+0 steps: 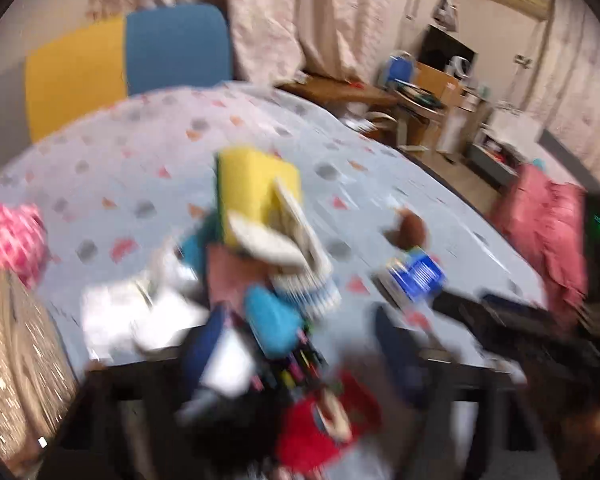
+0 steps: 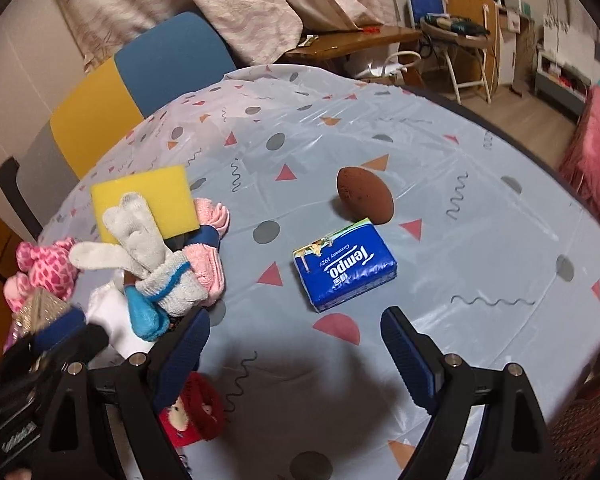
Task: Organize soft objects
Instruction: 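Grasp the white glove with the left tool and lift it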
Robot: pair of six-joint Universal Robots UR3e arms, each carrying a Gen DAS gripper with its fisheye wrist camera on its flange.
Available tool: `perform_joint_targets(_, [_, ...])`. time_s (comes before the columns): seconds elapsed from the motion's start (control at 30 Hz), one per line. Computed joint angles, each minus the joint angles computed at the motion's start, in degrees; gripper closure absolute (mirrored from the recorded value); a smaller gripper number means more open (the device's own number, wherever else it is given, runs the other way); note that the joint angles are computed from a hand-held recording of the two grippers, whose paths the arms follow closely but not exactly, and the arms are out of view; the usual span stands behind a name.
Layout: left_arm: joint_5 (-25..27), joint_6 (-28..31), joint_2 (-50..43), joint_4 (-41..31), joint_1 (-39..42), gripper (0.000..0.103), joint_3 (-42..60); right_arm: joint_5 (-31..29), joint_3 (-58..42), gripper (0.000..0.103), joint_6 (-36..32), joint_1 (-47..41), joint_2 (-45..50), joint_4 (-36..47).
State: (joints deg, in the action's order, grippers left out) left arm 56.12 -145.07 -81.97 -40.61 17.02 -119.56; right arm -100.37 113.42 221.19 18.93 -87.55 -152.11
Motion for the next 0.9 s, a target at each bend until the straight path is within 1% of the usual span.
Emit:
perform_joint_targets(0.03, [2.2, -3.9, -2.5, 6.2, -2.2, 0.009, 0.1, -0.3, 0.1, 0.014, 0.2, 0.1, -0.1, 0.0])
perform_joint_targets(0.07, [3.2, -6.4, -5.2, 9.1, -3.8, 0.011, 1.4, -0.3, 0.1, 0.014, 0.3, 0.1, -0.2, 0.0])
perform_joint_targets(0.13, [5.3, -10.3, -9.6, 11.8, -6.5, 0.014, 4.4, 0.5, 0.8, 0.014, 0.4, -0.6, -0.6, -0.6])
perform_joint_targets(0.17, [7.3, -12.2, -12.0, 14.1, -8.3, 0.022, 5.7, 1.0, 1.0, 0.014, 0.5, -0.9, -0.8, -0.8])
perform_joint_targets(0.2, [8.5, -12.6, -14.6, 14.9, -9.3, 0.037, 7.7, 1.5, 1.3, 0.014, 0.6, -1.2, -0.9, -1.1])
perform_joint_targets(0.23, [9.8, -12.9, -16.7, 15.1, -10.5, 0.049, 9.3, 1.5, 1.5, 0.014, 0.7, -1.3, -1.1, -1.3])
perform_joint_targets(0.27, [10.7, -13.2, -18.2, 15.0, -11.1, 0.079, 10.7, 1.3, 1.6, 0.014, 0.8, -1.3, -1.1, -1.2])
perform_joint_targets(0.3, [11.4, -13.3, -20.8, 14.0, -11.9, 0.085, 12.9, 1.2, 1.6, 0.014, 0.9, -1.3, -1.2, -1.3])
perform_joint_targets(0.33, [11.1, -13.3, -22.4, 13.4, -12.2, 0.086, 14.1, 1.4, 1.7, 0.014, 1.0, -1.3, -1.3, -1.4])
perform_joint_targets(0.4, [9.4, -14.2, -22.4, 15.7, -11.3, 0.089, 12.7, 2.0, 1.8, 0.014, 0.6, -1.5, -1.3, -1.3])
perform_joint_targets(0.5, [4.4, -13.2, -18.3, 14.7, -7.4, 0.089, 8.9, 2.2, 1.8, 0.014, 0.4, -1.5, -1.2, -1.3])
perform_joint_targets(0.57, [-0.4, -10.1, -12.4, 11.9, -2.6, 0.089, 4.7, 1.8, 1.6, 0.014, 0.3, -1.2, -1.1, -1.4])
perform_joint_targets(0.63, [-5.5, -5.7, -5.9, 5.4, 2.7, 0.089, 1.6, 1.9, 1.7, 0.014, 0.1, -1.2, -1.1, -1.5])
perform_joint_targets(0.67, [-7.1, -3.3, -2.6, 2.1, 5.1, 0.089, 0.0, 2.0, 1.5, 0.014, 0.1, -1.1, -0.9, -1.4])
perform_joint_targets(0.73, [-10.9, 5.8, 6.3, -9.9, 12.2, 0.089, -3.1, 2.0, 1.2, 0.014, -0.2, -0.8, -0.6, -1.1])
perform_joint_targets(0.8, [-12.6, 15.0, 14.0, -23.5, 18.9, 0.089, -4.5, 2.2, 0.8, 0.014, -0.6, -0.5, -0.1, -1.0])
perform_joint_targets(0.87, [-12.7, 30.0, 21.8, -43.8, 28.2, 0.089, -4.2, 3.7, 1.5, 0.014, -1.2, -0.7, 0.0, -3.1])
perform_joint_targets(0.9, [-11.6, 35.6, 24.8, -50.2, 32.2, 0.089, -4.5, 5.1, 2.1, 0.014, -1.7, -1.0, -0.1, -4.6])
